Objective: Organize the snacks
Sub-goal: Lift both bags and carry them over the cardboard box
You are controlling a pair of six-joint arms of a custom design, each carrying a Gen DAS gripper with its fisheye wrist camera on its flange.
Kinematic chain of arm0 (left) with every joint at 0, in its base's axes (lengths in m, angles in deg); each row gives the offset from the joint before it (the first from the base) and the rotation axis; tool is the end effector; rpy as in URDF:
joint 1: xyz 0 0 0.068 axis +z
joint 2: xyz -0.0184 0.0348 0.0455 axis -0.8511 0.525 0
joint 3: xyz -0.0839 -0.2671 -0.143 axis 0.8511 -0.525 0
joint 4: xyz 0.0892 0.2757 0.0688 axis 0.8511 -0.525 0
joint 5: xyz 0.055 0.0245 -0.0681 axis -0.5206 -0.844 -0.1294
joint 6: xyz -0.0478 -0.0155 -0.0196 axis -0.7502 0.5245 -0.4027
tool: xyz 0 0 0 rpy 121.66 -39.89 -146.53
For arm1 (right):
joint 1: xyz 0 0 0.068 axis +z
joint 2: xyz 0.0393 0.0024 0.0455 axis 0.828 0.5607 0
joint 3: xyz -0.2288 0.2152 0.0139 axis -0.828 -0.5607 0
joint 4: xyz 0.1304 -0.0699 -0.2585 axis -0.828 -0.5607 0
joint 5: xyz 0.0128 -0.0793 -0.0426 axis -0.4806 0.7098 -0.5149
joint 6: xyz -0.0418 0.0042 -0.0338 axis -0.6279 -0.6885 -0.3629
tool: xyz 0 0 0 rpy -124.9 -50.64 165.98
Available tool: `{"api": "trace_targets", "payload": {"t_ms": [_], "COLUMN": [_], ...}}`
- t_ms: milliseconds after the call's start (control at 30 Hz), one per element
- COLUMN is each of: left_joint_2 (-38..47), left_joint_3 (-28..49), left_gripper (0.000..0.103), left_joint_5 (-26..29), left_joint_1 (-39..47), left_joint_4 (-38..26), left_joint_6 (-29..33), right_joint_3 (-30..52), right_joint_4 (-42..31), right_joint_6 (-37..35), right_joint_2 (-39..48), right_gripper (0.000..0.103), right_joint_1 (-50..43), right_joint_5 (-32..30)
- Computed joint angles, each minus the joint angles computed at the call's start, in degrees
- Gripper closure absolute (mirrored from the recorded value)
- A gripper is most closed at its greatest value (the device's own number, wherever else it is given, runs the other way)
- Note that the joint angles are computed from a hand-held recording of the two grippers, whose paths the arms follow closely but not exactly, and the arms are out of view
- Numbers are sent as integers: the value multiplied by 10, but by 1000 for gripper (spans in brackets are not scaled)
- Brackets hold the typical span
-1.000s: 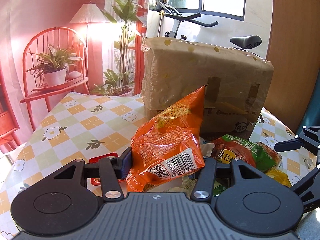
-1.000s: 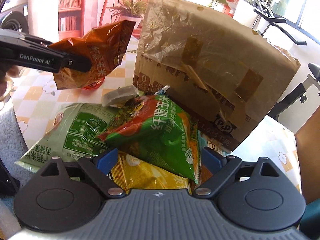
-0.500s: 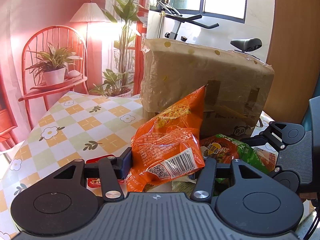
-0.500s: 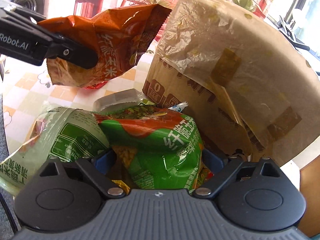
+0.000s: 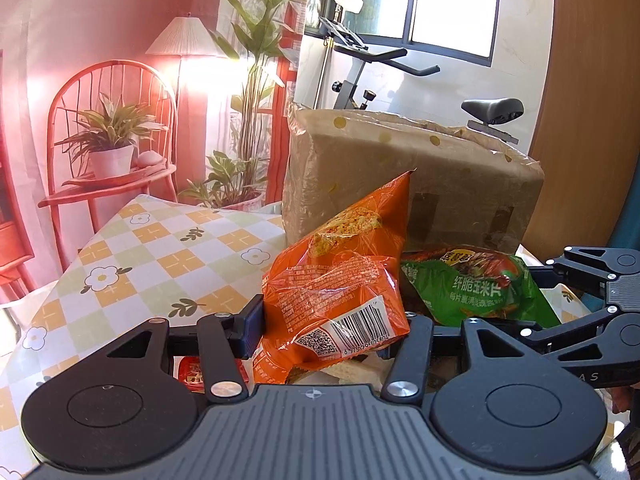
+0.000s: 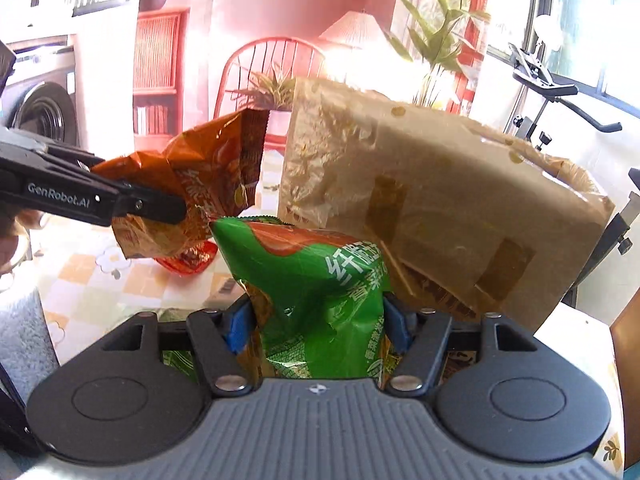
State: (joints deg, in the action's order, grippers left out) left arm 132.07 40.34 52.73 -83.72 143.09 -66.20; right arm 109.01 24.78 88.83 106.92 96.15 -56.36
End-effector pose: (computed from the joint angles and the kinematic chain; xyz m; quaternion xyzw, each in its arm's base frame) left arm 0.2283 -0.0993 0.0711 0.0323 0.8666 -0.0676 0.4933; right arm 0.2746 0.2256 0.0910 -0.2720 0.8301 0.1011 0.4762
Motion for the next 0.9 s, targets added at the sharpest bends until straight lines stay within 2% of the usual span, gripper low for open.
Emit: {"api": "trace_targets", "payload": {"t_ms": [133, 333, 533, 667, 767, 900], "left_joint_2": [-54, -182, -255, -227, -173, -93], "left_joint_3": [0, 8, 72, 145, 218, 327], "left_gripper": [48, 48, 48, 48, 48, 48], "left_joint_5": [-20, -36, -30, -18, -1, 16], "left_joint_1": [-7, -13, -12, -10, -1, 9], "left_joint_4": [-40, -125, -224, -255, -272, -328], "left_joint_6": [18, 43, 49, 62, 68, 77], "right_joint_3": [-28, -47, -15, 47, 99, 160], "right_joint_4": [29, 41, -14, -59, -77, -91], "right_joint_6": [3, 5, 6, -2, 9, 32], "right_joint_2": [-44, -131, -218, -207, -161, -92], "right_gripper": [37, 37, 37, 37, 37, 36], "right_joint_1": [4, 2, -34, -88, -129, -173], "right_joint_5": [-5, -1, -10, -22, -38, -71]}}
